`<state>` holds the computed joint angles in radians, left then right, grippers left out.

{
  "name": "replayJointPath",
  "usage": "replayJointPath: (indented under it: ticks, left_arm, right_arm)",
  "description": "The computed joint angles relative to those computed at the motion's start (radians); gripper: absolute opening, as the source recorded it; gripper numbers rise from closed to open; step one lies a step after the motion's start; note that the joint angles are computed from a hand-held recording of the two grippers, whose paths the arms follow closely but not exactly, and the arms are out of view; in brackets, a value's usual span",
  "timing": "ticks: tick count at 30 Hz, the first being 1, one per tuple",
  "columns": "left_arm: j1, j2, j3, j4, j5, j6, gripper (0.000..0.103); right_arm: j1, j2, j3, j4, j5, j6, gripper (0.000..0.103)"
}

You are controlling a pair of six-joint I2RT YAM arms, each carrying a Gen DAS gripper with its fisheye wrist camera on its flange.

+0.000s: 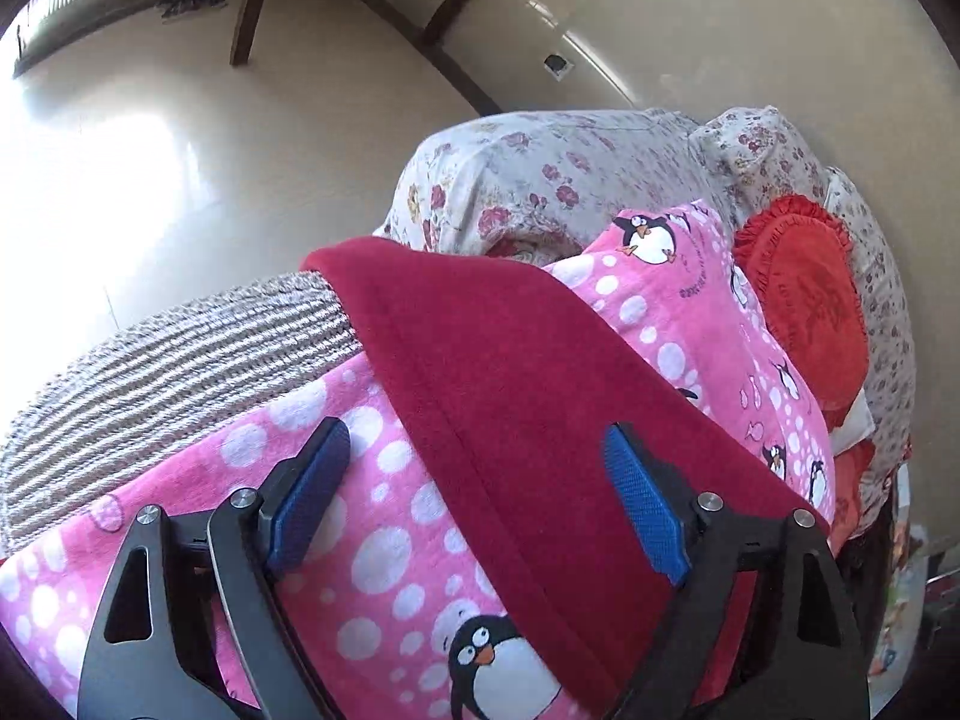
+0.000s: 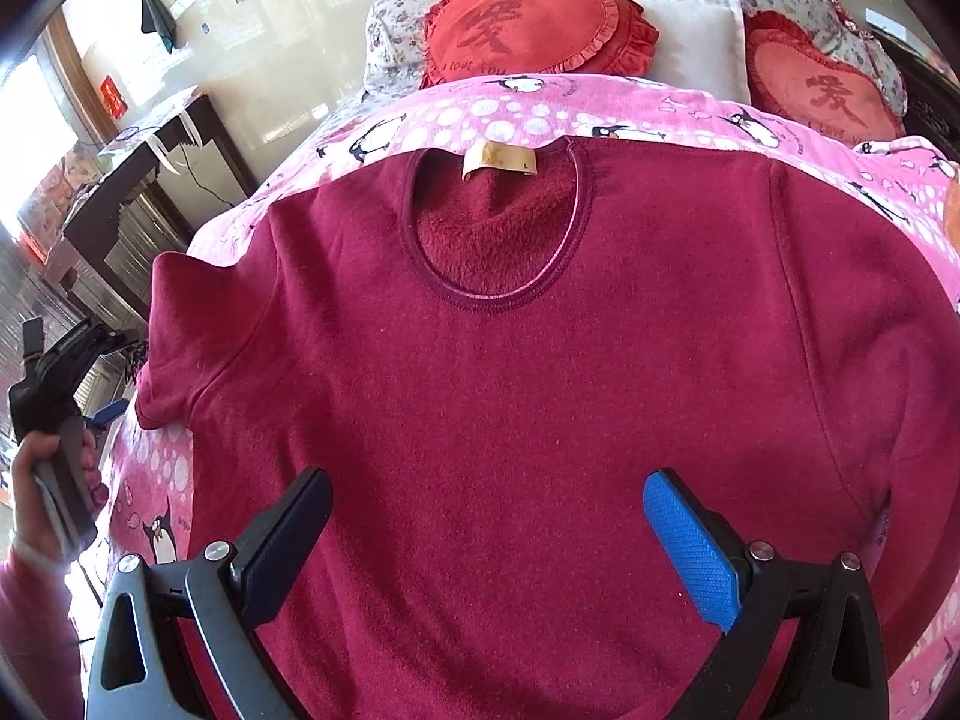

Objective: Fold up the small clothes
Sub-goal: 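Close the left tool on the sweatshirt sleeve, then fold the held sleeve across the body with the left tool, release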

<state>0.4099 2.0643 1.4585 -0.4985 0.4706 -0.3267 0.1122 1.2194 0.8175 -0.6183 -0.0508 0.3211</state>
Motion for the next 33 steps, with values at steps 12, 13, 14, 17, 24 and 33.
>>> replayJointPath:
  ticks: [12, 13, 14, 17, 24, 33]
  left_arm:
    - [0.029, 0.088, 0.084, 0.041, 0.085, -0.036, 0.011]
    - [0.036, 0.067, 0.069, 0.046, 0.092, -0.041, 0.009]
    - [0.039, 0.033, 0.043, 0.061, 0.094, -0.040, 0.009]
    - [0.032, -0.115, -0.048, 0.100, 0.099, -0.008, 0.008]
    - [-0.129, -0.552, -0.255, 0.127, 0.212, 0.103, 0.008]
    - [-0.665, -0.554, -0.449, 0.153, 0.043, 0.173, 0.009]
  right_arm:
    - [-0.009, 0.010, -0.011, 0.001, -0.016, 0.007, 0.103]
    - [-0.010, 0.002, -0.013, -0.002, -0.018, 0.003, 0.103]
    - [-0.011, -0.003, -0.014, -0.004, -0.018, 0.000, 0.103]
    - [-0.027, -0.015, -0.019, -0.005, -0.024, -0.001, 0.103]
    - [-0.083, -0.053, -0.034, -0.006, -0.038, -0.008, 0.103]
    - [-0.262, -0.136, -0.040, -0.083, -0.052, -0.080, 0.103]
